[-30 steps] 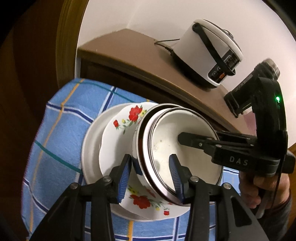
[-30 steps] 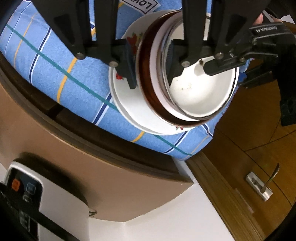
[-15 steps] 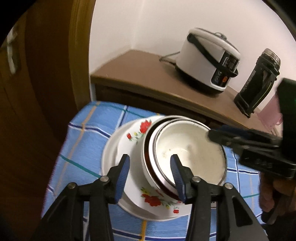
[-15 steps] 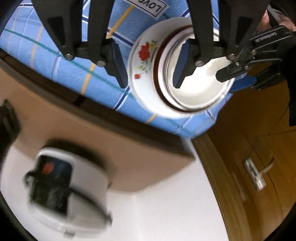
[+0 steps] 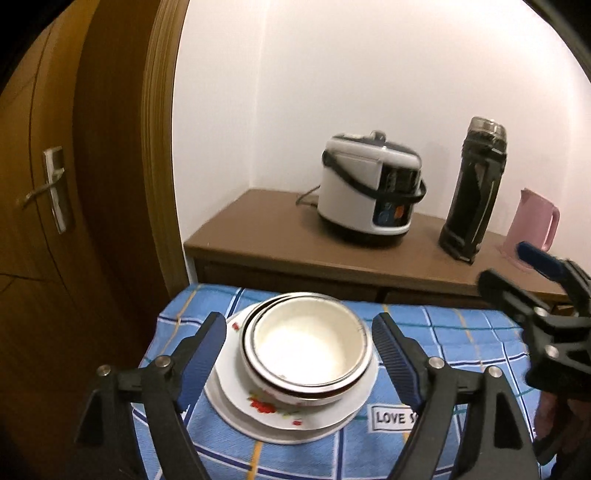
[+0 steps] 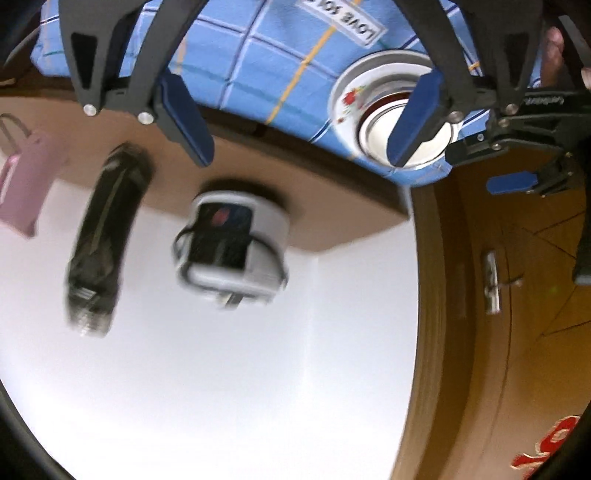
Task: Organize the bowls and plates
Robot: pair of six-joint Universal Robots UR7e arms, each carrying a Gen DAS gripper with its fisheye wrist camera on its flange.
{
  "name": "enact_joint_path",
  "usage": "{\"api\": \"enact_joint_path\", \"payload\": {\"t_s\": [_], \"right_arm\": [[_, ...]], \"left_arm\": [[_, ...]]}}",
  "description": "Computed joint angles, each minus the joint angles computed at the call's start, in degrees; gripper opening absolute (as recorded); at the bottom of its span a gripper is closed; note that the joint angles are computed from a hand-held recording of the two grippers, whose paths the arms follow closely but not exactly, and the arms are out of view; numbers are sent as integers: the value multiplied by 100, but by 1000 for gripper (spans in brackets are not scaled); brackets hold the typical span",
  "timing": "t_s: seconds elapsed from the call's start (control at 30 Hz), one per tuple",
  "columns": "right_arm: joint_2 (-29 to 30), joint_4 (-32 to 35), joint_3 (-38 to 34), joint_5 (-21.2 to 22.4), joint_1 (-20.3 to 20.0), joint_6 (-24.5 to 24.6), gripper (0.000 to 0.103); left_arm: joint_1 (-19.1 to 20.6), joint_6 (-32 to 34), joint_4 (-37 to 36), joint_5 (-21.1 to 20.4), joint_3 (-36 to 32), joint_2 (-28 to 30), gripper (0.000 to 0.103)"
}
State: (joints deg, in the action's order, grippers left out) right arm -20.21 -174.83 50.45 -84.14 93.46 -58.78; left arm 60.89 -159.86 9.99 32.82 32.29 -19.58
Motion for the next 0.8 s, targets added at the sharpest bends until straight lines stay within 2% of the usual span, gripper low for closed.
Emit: {"api": "enact_joint_path", "payload": {"t_s": [0.1,0.2,0.3,0.63,0.8], "right_arm": [[-291,-497,523,396,-128,-59,99],[-503,-858,902,612,-214,-113,101],[-594,-1059,1082,645,-277,-167,101],[-804,-1208,1334,715,-456,86,101],[-928,-1341,1531,627,-510,208,101]], "left_arm": [[-79,255,-369,-62,174,-23,84],[-159,430,-721,-33,379,-52,84],[-233,455,-811,63,430,-1,84],[-421,857,-1269,10,512,209,84],[-459,711,-1386,69,680,196,84]]}}
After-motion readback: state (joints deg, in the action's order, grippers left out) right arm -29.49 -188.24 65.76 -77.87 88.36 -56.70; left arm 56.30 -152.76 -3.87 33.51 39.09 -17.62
